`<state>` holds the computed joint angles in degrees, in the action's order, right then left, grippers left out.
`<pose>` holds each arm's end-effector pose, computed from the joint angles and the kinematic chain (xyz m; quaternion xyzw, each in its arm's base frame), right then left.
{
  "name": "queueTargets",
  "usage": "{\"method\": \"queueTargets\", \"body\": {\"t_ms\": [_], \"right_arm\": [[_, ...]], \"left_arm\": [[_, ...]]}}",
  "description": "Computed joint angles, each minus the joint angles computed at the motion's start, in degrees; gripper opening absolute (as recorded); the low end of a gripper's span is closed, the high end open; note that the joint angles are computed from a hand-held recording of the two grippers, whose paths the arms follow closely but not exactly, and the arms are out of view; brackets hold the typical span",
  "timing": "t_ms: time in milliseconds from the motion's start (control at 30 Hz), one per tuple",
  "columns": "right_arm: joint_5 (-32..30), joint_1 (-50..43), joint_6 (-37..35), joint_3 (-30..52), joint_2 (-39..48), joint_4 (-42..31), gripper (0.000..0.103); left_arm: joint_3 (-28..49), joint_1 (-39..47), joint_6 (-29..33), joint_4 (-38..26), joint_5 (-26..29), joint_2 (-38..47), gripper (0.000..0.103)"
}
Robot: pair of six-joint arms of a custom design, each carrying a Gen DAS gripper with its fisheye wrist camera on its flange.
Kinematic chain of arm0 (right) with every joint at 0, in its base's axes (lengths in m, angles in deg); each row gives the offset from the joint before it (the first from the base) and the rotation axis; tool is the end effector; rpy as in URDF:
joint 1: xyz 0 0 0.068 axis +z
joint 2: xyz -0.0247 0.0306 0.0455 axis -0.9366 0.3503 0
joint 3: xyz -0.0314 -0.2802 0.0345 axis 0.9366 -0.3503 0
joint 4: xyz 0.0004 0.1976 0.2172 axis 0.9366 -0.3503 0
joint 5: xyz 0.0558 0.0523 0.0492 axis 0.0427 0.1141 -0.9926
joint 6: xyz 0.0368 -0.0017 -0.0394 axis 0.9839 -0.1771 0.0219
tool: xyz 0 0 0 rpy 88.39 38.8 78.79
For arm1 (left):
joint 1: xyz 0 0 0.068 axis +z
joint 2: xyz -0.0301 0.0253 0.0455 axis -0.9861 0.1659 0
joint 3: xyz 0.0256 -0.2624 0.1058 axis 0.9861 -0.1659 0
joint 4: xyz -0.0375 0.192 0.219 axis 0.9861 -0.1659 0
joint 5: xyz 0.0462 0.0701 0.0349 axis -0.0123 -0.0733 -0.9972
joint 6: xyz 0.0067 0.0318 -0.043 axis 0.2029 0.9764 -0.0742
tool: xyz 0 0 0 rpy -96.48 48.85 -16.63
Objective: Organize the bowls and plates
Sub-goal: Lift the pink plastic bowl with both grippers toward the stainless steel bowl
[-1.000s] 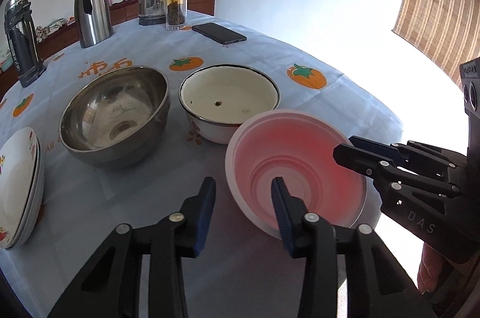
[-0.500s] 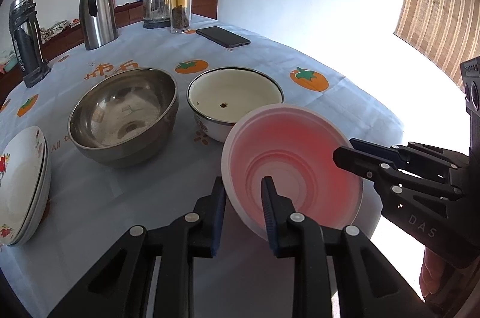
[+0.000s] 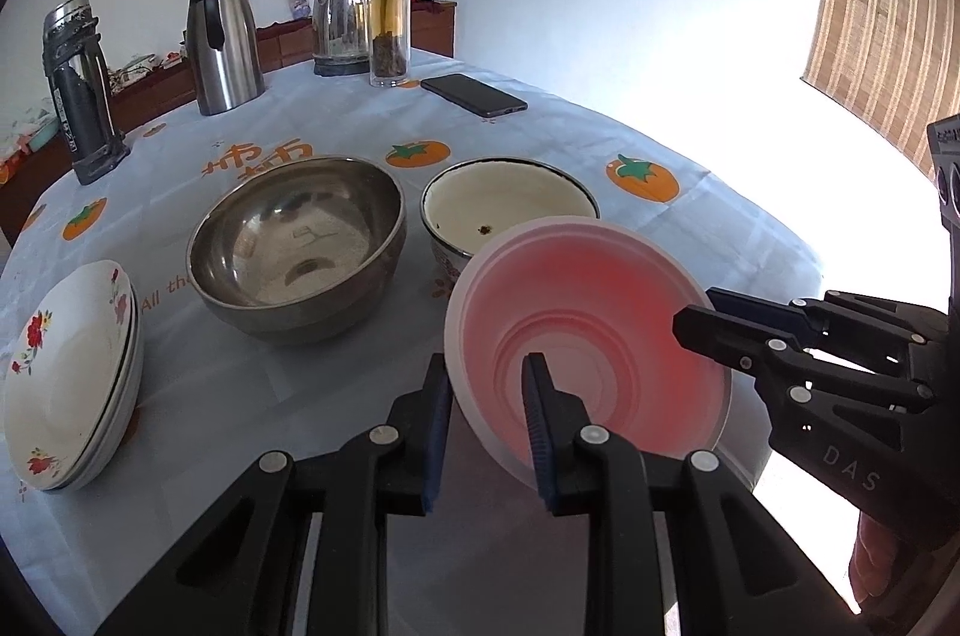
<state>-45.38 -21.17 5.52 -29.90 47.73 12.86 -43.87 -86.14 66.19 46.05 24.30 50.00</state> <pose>0.1271 0.1126 0.1171 0.0937 0.9170 0.0151 0.3874 0.2060 -0.0365 0.0955 0.3183 0.8670 -0.1593 0.3486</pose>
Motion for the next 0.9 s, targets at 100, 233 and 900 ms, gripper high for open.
{"method": "queueTargets", "body": {"t_ms": [100, 233, 900], "right_arm": [[0.98, 1.01, 0.08, 1.14, 0.05, -0.67, 0.015], [2.13, 2.06, -0.83, 3.19, 0.93, -1.04, 0.015], [2.02, -0.3, -9.46, 9.36, 6.65, 4.61, 0.016]], "left_arm": [[0.36, 1.34, 0.26, -0.8, 0.86, -0.78, 0.026], [0.95, 3.28, 0.37, -2.06, 1.64, -2.5, 0.026], [4.7, 7.44, -0.22, -1.72, 1.7, -2.82, 0.026]]}}
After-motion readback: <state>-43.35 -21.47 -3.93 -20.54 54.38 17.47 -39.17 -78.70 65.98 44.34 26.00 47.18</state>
